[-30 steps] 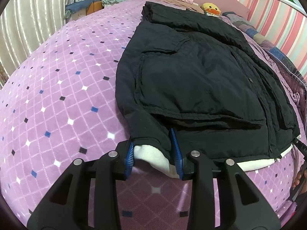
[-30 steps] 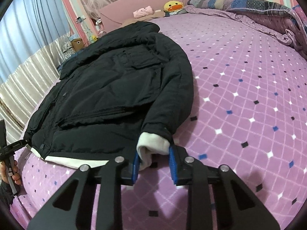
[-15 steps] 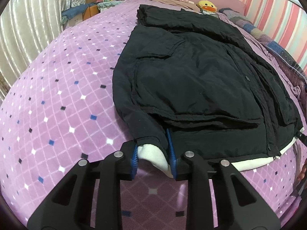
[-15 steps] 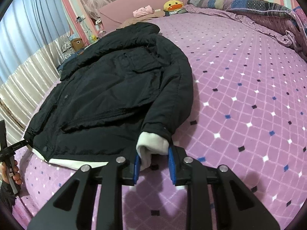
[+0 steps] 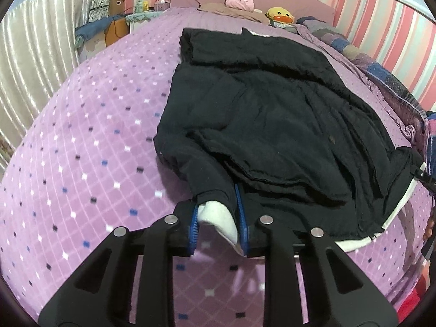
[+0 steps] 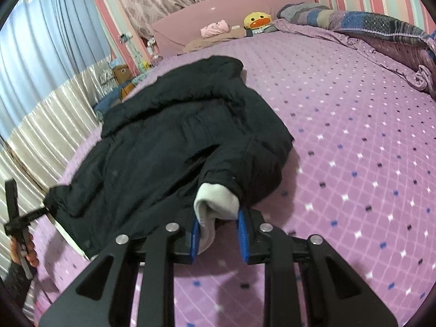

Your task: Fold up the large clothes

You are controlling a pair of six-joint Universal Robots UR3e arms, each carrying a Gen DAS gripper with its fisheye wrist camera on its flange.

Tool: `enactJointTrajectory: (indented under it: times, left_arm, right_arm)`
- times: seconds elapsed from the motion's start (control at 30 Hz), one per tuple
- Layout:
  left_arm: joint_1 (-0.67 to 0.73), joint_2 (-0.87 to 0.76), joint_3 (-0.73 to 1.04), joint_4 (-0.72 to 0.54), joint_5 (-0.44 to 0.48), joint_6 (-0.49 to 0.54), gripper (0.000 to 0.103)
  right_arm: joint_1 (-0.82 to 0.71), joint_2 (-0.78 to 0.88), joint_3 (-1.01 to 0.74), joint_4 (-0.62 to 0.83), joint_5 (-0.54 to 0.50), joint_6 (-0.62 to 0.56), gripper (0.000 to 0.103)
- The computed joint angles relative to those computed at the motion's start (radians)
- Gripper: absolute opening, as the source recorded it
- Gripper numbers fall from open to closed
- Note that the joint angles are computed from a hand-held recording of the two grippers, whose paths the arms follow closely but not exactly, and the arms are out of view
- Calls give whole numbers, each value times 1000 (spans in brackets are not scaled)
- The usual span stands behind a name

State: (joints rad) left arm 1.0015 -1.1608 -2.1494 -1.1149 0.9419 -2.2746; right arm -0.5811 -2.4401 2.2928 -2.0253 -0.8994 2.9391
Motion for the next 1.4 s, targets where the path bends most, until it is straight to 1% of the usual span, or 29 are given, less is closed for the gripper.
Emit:
enactJointTrajectory:
  times: [0.17, 0.3, 0.37, 0.47, 0.57, 0.63, 0.7, 0.73, 0.77, 0.87, 0.93, 1.07, 1.13, 1.23, 1.27, 1.33, 1.37, 1.4]
  left_arm:
    - [-45, -53, 103, 5, -20, -75, 22]
    - [-112, -134, 185, 74, 1, -172, 20]
    - [-150, -186, 230, 102, 21, -221, 19]
    - [-187, -237, 277, 122, 47, -258, 18]
    - [-238, -303, 344, 131, 93, -298, 16]
    - [-257, -327, 377, 112, 113, -311, 16]
    - [-268, -347, 415, 65, 140, -298, 16]
    - [-288, -361, 433, 53, 163, -304, 16]
    - [-286, -356, 440, 20, 179, -285, 16]
    - [-269, -339, 441, -59, 197, -247, 17]
    - [-218, -297, 389, -102, 183, -184, 18]
    - [-155, -241, 288, -134, 185, -135, 21]
    - [-122, -215, 222, -131, 192, -110, 23]
    - [-91, -204, 130, -100, 227, -72, 30]
    - [-76, -198, 100, -90, 226, -59, 34]
    - [-29, -185, 79, -112, 192, -30, 39]
    - [-25, -194, 81, -107, 194, -40, 48]
    - [-23, -202, 82, -100, 195, -44, 54]
  right_arm:
    - [132, 192, -75, -209, -66, 126, 23]
    - [199, 325, -150, -310, -108, 193, 23]
    - [219, 380, -185, -337, -120, 218, 23]
    - [267, 477, -255, -379, -161, 254, 23]
    - [298, 560, -325, -398, -181, 292, 23]
    - [320, 608, -367, -402, -196, 311, 23]
    - [339, 632, -390, -396, -213, 314, 23]
    - [345, 635, -396, -389, -218, 314, 23]
    - [353, 630, -395, -383, -228, 313, 23]
    - [354, 597, -370, -375, -232, 294, 23]
    - [345, 562, -341, -359, -227, 279, 23]
    - [313, 472, -274, -321, -203, 269, 23]
    - [298, 433, -248, -298, -196, 264, 23]
    - [263, 351, -201, -226, -183, 243, 23]
    - [249, 327, -190, -196, -178, 234, 23]
    - [199, 262, -169, -102, -153, 195, 23]
    - [176, 235, -165, -54, -143, 174, 23]
    - [144, 203, -162, 8, -128, 142, 23]
